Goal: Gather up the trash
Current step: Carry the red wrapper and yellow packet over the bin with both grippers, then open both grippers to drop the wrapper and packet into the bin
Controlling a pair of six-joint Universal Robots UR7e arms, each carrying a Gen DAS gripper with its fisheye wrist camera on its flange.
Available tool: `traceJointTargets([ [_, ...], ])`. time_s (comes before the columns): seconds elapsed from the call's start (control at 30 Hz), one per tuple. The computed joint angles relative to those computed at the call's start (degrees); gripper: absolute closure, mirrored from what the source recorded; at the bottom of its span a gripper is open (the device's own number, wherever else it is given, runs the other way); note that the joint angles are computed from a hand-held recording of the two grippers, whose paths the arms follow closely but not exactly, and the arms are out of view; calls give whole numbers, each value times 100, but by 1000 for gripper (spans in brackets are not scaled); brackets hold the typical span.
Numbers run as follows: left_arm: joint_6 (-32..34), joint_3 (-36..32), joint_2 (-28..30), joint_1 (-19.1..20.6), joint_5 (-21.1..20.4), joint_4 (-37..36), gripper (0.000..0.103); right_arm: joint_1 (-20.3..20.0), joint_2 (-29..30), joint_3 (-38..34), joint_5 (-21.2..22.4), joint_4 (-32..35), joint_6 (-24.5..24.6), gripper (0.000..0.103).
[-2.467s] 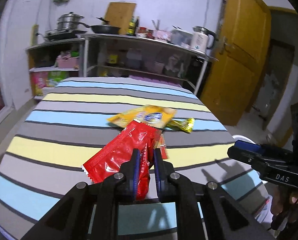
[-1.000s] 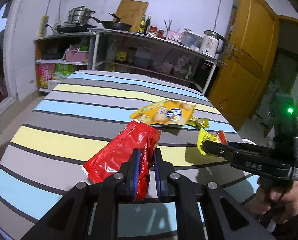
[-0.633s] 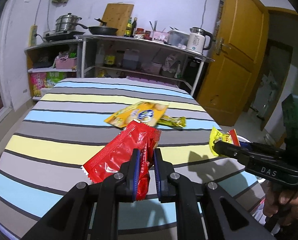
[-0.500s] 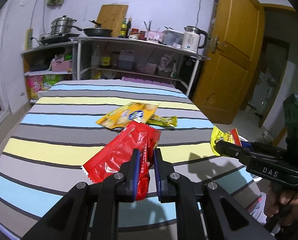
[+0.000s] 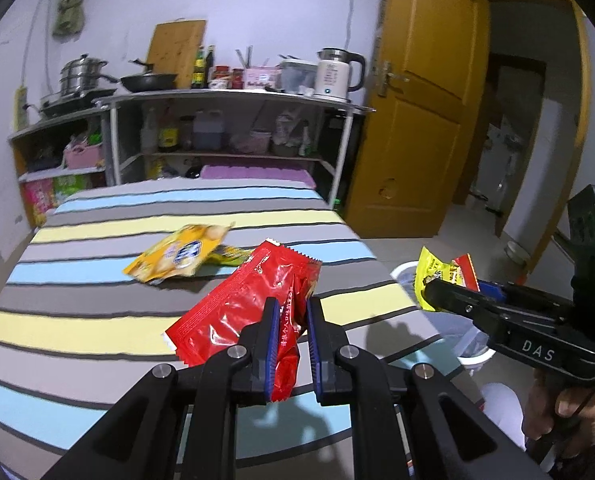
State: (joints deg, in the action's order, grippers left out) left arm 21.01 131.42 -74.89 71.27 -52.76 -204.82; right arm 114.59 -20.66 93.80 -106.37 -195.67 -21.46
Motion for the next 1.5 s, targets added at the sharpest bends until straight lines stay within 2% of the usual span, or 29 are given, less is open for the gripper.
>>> traceJointTargets([
  [0.23,66,-100,271,-287,-28,44,90,-179,-308,434,-81,-473,16,70],
  [0.73,184,-704,1132,-520,-666,402,90,-499,-832,1070,-604,-1227,78,70],
  [1.03,226,-1225,1660,-475,-978,804,90,-744,-926,1062,-756,-1233,181,70],
  [1.5,142,-2008,2308,-272,-1193,1496,89,-1058,-829,714,-887,-837,294,69],
])
